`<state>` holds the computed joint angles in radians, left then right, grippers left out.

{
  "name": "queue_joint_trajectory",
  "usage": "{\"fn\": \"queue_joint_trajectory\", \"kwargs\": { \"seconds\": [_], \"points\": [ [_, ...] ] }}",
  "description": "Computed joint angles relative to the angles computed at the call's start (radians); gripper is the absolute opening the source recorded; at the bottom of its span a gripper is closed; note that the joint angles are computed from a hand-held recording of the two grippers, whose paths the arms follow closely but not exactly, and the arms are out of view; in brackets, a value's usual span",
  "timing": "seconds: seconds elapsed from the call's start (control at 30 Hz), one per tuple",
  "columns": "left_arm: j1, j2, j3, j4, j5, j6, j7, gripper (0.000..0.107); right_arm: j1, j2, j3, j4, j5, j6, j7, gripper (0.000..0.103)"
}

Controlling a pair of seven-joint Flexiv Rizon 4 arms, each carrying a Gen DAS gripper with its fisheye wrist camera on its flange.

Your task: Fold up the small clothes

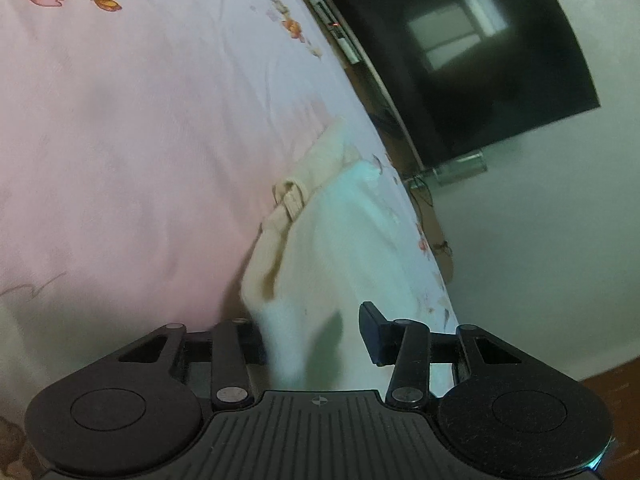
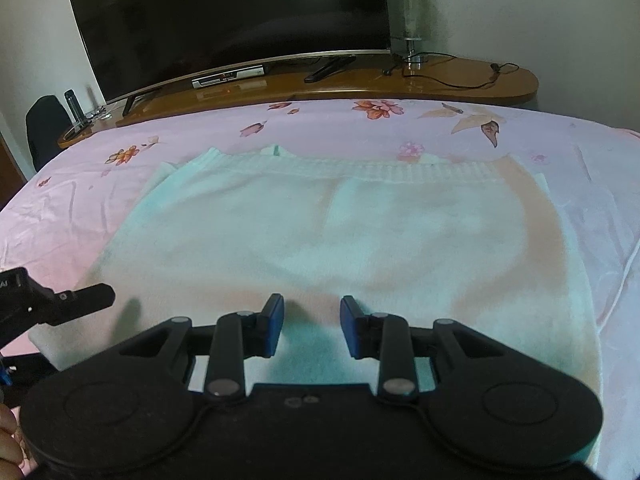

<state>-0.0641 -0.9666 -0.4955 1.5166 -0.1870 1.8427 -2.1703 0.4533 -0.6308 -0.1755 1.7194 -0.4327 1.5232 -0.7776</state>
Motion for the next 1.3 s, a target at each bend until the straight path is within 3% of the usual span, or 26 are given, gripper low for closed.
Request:
{"fn": "queue_joint_trajectory", "kwargs": {
  "seconds": [0.13,0.3,0.43,0.47,0.53,0.6,0.7,0.73,0.8,0.97,1.07,1.1,1.17,1.23,1.3],
  "points": [
    [-0.044,-0.013,0.037,-0.02,-0.038,0.041,-0.048,0.048,0.003,0.002,-0.005,0.007,0.005,0.006,0.005,0.031],
    [-0.125,-0.082,0.108,-0.153,-0.09,0.058,-0.091,0.048,0.02,-0.002,-0.028,0.007,0.001,0.02,0.013,0.031],
    [-0.215,-0.139,0.212,-0.291,-0.154,0.026,-0.088,0.048,0.015,-0.015,-0.027,-0.009,0.002,0.028,0.0,0.032],
    [-0.228,-0.15,0.229,-0.314,-0.167,0.018,-0.086,0.04,0.014,-0.021,-0.027,-0.017,0.002,0.03,-0.004,0.032],
    [-0.243,-0.15,0.259,-0.326,-0.194,-0.024,-0.081,0.014,0.018,-0.033,-0.036,-0.036,0.001,0.028,-0.009,0.031],
    [-0.218,-0.157,0.224,-0.316,-0.17,-0.015,-0.103,0.011,0.049,-0.047,-0.085,-0.051,-0.01,0.019,0.006,0.031],
    [-0.26,-0.129,0.297,-0.307,-0.213,-0.046,-0.073,0.011,0.105,-0.074,-0.166,-0.047,-0.035,0.016,0.012,0.029],
    [-0.27,-0.125,0.315,-0.316,-0.218,-0.058,-0.068,0.011,0.146,-0.083,-0.23,-0.027,-0.069,0.051,0.032,0.029],
    [-0.291,-0.112,0.355,-0.331,-0.206,-0.074,-0.038,0.01,0.21,-0.094,-0.312,-0.005,-0.079,0.073,0.035,0.029],
    [-0.339,-0.113,0.434,-0.444,-0.138,-0.155,0.102,0.01,0.239,-0.107,-0.347,0.006,-0.021,0.108,0.005,0.03],
    [-0.334,-0.133,0.387,-0.531,-0.078,-0.217,0.224,0.01,0.195,-0.097,-0.286,-0.006,0.013,0.105,-0.032,0.03],
    [-0.333,-0.154,0.358,-0.585,-0.061,-0.258,0.278,0.01,0.139,-0.084,-0.222,-0.012,-0.002,0.106,-0.023,0.029],
    [-0.334,-0.181,0.304,-0.649,-0.05,-0.321,0.366,0.01,0.062,-0.062,-0.116,-0.011,0.108,0.128,-0.074,0.026],
    [-0.351,-0.214,0.28,-0.724,-0.056,-0.403,0.437,0.01,0.063,-0.032,-0.14,0.033,0.128,0.154,-0.033,0.025],
    [-0.388,-0.263,0.296,-0.831,-0.065,-0.513,0.488,0.01,0.123,-0.008,-0.235,0.097,0.181,0.204,-0.013,0.027]
  ]
}}
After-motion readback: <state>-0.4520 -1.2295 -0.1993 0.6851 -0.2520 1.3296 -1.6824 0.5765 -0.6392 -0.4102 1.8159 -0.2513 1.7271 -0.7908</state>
